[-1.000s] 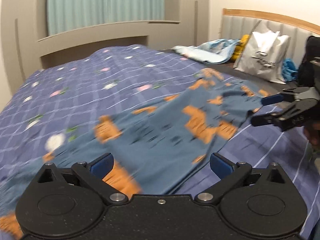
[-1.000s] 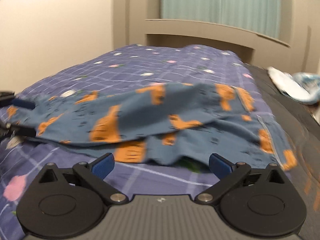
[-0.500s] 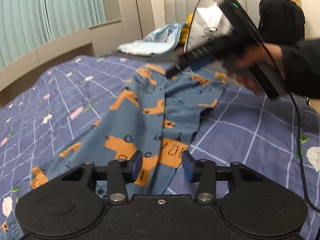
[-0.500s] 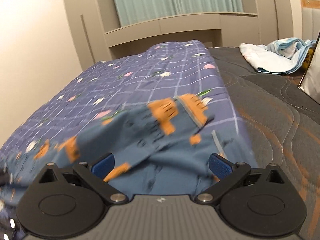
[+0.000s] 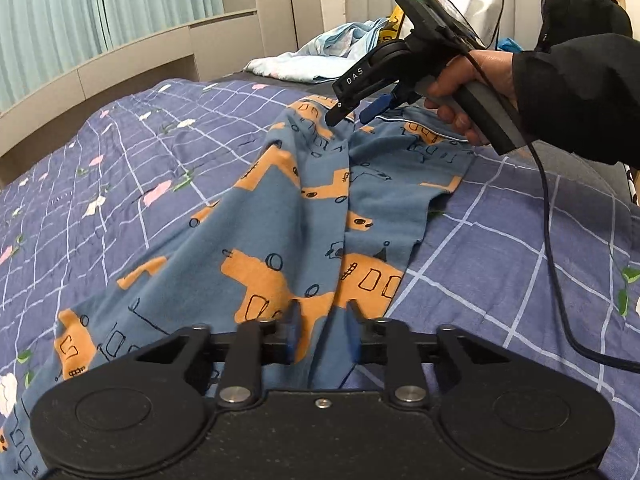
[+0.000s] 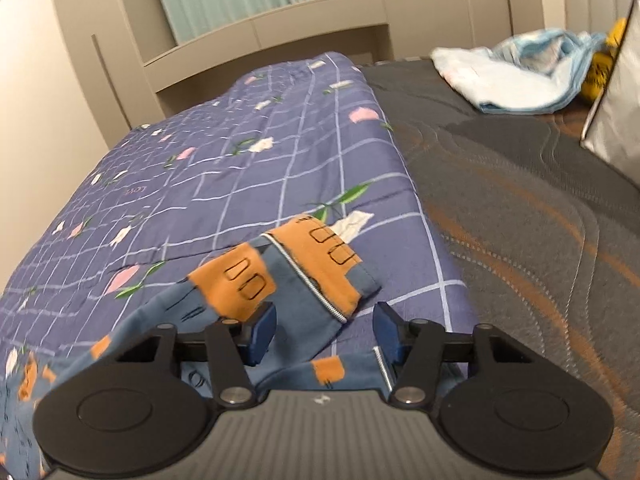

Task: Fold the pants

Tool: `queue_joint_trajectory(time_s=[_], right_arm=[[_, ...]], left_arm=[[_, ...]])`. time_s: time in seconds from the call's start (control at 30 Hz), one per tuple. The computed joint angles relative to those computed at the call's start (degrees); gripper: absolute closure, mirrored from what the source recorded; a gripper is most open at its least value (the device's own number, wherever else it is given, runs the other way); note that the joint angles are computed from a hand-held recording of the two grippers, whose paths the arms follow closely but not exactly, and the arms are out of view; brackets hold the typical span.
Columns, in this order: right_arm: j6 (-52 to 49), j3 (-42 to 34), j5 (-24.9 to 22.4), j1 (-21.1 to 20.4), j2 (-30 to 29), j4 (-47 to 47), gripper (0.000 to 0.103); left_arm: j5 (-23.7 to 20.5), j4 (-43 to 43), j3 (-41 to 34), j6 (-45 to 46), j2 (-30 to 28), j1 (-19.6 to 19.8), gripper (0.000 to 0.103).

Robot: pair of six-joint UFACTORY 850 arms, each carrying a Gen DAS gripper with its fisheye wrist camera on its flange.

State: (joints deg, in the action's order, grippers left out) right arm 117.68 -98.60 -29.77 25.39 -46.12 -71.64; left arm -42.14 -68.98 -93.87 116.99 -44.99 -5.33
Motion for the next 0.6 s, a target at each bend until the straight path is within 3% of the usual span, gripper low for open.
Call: queue_joint_trajectory(time_s=[0.1, 0.17, 0.27, 0.6], right_arm=[[3.4, 0.3, 0.6, -0.3, -0.1, -1.6, 0.058], [2.2, -0.5, 0.1, -0.4, -0.7, -0.2, 0.08], [4.0, -0.4, -0.5, -0.3, -0.6, -1.6, 0.089], [7.4, 5.3, -8.1, 3.0, 5.3, -11.6, 0.094]], left_arm=[[0.1, 0.7, -1.1, -1.8, -0.6, 0.0, 0.101], [-0.1, 1.2, -1.8, -3.3, -1.0, 0.0, 0.103], [-0.4, 1.0, -2.0, -4.0, -1.0, 0.2, 0.103], [-3.2, -4.4, 1.0, 0.1, 2.0, 1.5, 0.103]])
